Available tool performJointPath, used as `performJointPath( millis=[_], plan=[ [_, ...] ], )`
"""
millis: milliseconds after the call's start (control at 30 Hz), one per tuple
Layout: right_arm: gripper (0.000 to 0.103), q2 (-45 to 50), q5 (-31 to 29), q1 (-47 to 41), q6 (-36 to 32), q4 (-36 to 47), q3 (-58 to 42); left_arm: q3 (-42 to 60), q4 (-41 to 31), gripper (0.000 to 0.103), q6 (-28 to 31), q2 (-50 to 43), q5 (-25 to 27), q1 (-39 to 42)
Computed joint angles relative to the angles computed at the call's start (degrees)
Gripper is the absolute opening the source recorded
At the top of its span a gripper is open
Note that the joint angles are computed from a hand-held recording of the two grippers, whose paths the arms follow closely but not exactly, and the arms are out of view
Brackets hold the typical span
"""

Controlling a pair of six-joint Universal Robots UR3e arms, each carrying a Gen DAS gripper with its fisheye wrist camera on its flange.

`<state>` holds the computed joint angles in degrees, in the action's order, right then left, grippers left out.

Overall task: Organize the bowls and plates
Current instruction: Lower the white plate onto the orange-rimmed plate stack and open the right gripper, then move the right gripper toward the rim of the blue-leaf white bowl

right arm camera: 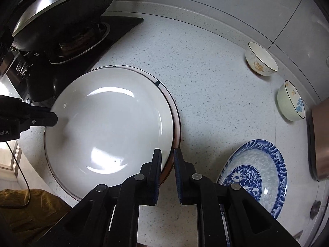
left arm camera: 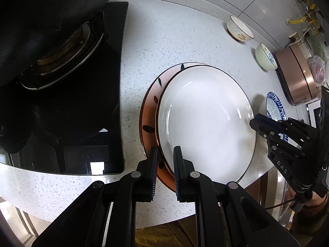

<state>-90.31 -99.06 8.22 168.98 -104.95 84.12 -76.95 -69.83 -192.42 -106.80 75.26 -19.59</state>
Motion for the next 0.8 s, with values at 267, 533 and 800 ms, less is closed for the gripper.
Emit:
performJointPath(
  millis=[267, 533, 800],
  plan=[
    [0.013, -3.9, -5.6, 3.4, 2.3, -4.4, 4.6, -2.1, 1.2, 0.01, 1.4, 2.8, 2.4, -0.1],
    [0.021, -6.9, -7.9, 6.4, 5.3, -4.7, 5.6, -3.9, 1.7, 0.012, 2.9, 4.9, 2.3, -0.3],
    [0.04, -8.7, -13.7, 11.7, 7.4, -7.3, 6.6, -4.7, 3.3, 0.02, 3.9, 6.8, 3.3, -1.2]
  ],
)
